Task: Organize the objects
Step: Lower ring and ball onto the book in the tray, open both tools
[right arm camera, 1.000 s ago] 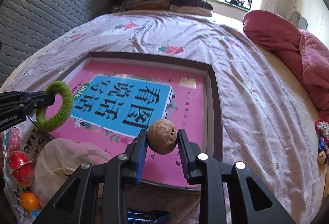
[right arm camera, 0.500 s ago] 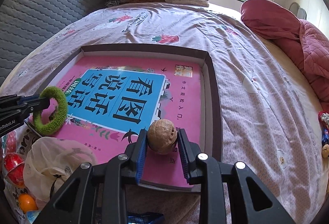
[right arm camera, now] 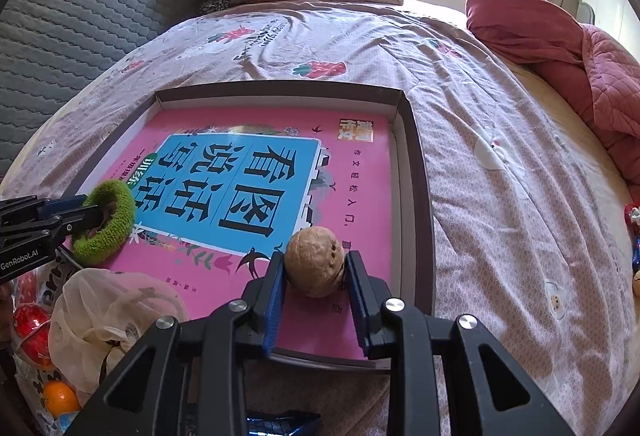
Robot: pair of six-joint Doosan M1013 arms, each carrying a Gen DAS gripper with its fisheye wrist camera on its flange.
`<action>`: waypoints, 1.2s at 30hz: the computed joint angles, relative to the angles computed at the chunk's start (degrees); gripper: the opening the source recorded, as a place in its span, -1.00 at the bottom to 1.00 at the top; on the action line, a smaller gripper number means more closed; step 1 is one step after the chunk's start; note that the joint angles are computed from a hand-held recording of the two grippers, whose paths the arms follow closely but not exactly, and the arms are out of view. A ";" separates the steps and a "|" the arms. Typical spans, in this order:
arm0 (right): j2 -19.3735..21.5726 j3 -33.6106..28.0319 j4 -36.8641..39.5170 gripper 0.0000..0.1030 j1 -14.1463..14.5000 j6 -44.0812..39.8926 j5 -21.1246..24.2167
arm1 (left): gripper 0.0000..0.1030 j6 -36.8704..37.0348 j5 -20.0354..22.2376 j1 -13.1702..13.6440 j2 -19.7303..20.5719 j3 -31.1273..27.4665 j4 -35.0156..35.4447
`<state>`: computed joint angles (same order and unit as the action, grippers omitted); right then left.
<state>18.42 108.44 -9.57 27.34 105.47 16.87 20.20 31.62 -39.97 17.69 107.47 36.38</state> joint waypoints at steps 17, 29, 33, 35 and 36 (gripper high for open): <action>-2.78 1.61 -6.74 -0.27 0.75 6.47 -2.77 | 0.00 -10.22 2.43 -2.43 -3.12 1.47 9.50; -6.34 3.67 -6.33 -0.11 1.41 5.52 -6.77 | 0.18 -19.00 5.68 -5.46 -6.13 3.24 17.24; -6.89 3.98 -12.02 -0.09 1.81 11.09 -6.89 | 0.19 -20.54 6.02 -5.96 -6.77 3.68 18.07; -7.01 4.07 -15.18 -0.09 1.96 14.24 -6.71 | 0.19 -21.53 6.20 -6.22 -7.10 3.98 18.51; -7.10 4.19 -15.08 -0.09 1.90 14.15 -6.82 | 0.19 -21.70 6.28 -6.32 -7.27 4.06 18.62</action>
<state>11.31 112.63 -24.65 29.25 119.62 10.05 -1.49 37.91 -46.29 10.41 111.53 55.00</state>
